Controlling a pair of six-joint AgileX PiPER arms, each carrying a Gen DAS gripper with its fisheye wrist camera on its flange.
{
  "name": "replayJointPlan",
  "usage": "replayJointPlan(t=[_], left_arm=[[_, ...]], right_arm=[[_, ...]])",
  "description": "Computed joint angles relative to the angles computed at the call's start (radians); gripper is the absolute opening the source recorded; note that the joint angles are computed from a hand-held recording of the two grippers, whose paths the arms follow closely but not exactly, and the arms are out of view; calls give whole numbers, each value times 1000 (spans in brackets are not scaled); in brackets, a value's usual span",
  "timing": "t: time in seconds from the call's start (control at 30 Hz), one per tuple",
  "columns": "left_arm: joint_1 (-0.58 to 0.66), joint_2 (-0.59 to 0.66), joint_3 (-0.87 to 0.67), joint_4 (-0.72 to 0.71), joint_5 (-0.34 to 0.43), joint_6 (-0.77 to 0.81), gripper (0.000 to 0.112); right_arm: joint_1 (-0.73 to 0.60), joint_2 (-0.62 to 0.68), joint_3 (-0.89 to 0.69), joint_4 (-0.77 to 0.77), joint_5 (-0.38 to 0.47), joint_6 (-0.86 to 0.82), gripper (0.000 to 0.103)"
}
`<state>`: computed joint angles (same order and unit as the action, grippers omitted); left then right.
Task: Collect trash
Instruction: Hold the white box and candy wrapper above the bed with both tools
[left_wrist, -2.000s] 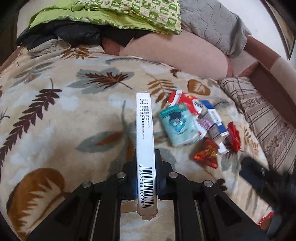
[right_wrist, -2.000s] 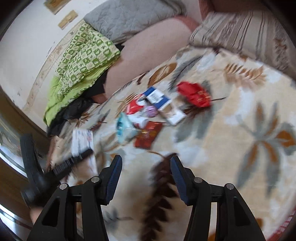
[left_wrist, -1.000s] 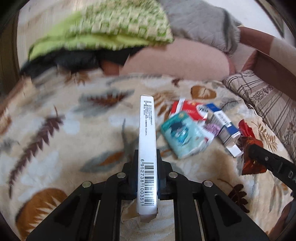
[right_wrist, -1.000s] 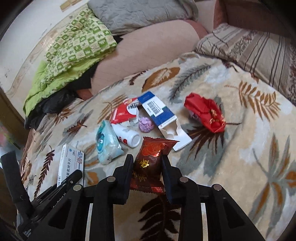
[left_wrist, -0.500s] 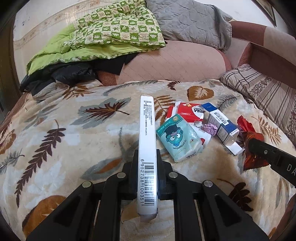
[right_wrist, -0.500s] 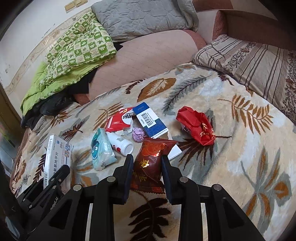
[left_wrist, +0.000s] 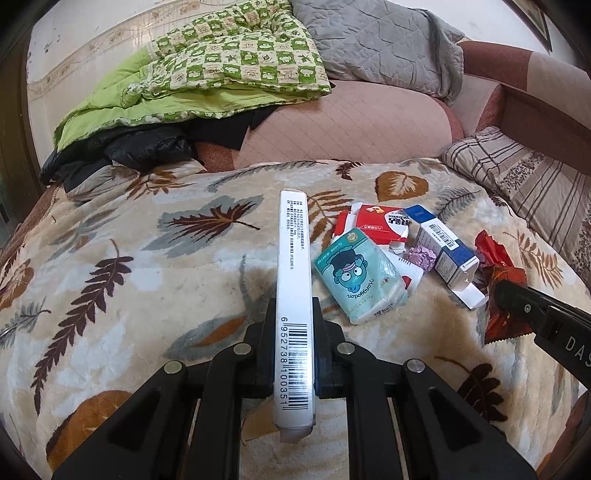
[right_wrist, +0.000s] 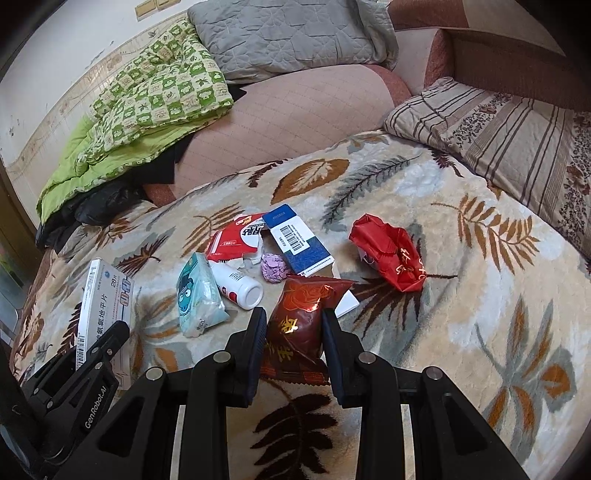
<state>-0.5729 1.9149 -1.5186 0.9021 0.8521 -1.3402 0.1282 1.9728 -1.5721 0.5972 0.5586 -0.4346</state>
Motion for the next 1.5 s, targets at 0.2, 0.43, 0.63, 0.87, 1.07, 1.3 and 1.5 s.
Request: replayJointPlan(t=[0.2,0.43,0.63,0.87,1.07,1.3,1.5], left_arm=[[0,5,-9,-7,4,6,13],[-1,6,-10,-7,4,7,13],[1,9,-13,-10,4,11,13],[2,10,-11,-11,0,10,13],[3,10,-9,-10,-3,10,13],[1,12,-14,-12,1,11,13],[2,14,-14,-8,-2,10,13]], right_arm=[[2,3,-2,0,-1,-4,32],[-1,-2,6,11,-7,-18,32],[1,-4,6,5,-4,-15,32],[7,-7,9,-14,-13,-4,32],[9,-6,8,-21,-14,1,32],[10,-6,8,-23,-15,3,32],[12,-7,10,-24,-19,5,32]])
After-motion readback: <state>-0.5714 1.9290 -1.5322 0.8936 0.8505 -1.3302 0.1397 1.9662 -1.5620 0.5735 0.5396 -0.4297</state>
